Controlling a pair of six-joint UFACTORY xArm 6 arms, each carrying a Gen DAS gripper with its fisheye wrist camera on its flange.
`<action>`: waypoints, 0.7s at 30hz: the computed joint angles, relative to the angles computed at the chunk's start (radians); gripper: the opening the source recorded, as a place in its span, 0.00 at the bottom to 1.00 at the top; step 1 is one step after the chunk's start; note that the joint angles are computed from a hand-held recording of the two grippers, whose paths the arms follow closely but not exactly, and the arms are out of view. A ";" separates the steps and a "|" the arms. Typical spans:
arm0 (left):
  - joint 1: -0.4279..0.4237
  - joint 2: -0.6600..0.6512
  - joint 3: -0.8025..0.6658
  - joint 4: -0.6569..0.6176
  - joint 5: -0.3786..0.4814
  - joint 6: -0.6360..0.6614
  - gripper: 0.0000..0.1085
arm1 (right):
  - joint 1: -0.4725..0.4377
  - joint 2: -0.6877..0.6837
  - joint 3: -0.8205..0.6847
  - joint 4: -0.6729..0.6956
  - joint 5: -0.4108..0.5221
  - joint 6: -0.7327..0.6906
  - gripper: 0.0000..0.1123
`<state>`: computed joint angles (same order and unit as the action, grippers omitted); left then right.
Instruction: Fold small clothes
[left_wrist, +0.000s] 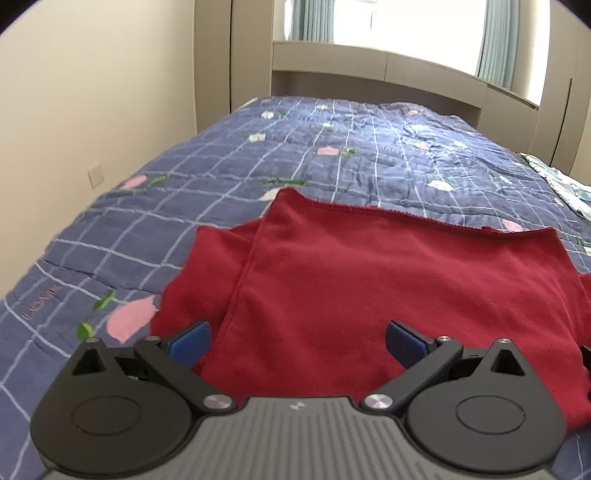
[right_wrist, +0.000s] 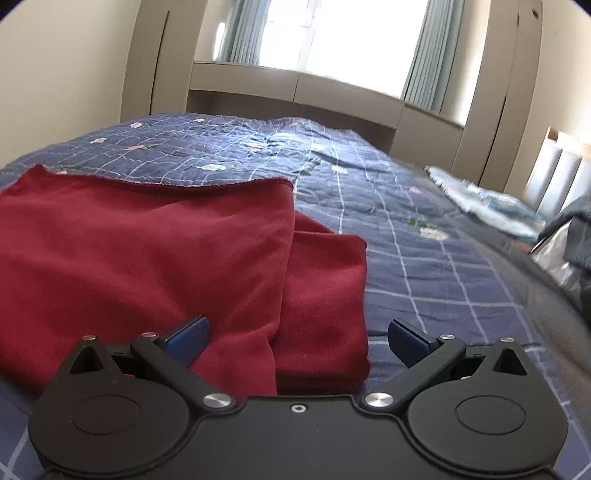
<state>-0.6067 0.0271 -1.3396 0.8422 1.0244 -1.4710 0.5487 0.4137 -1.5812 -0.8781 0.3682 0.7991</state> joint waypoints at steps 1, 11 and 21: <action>-0.014 -0.009 0.001 0.016 0.023 -0.002 0.95 | -0.003 0.002 -0.004 0.060 -0.003 -0.040 0.91; -0.104 -0.136 0.087 0.063 0.232 -0.078 0.95 | 0.068 0.001 -0.143 0.235 0.135 -0.091 0.91; -0.064 -0.205 0.173 -0.017 0.232 -0.113 0.95 | 0.151 0.107 -0.319 0.313 0.126 -0.187 0.91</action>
<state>-0.6708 -0.1781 -1.1663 0.8256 1.2567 -1.5839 0.6996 0.5203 -1.9007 -0.5656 0.4937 0.6123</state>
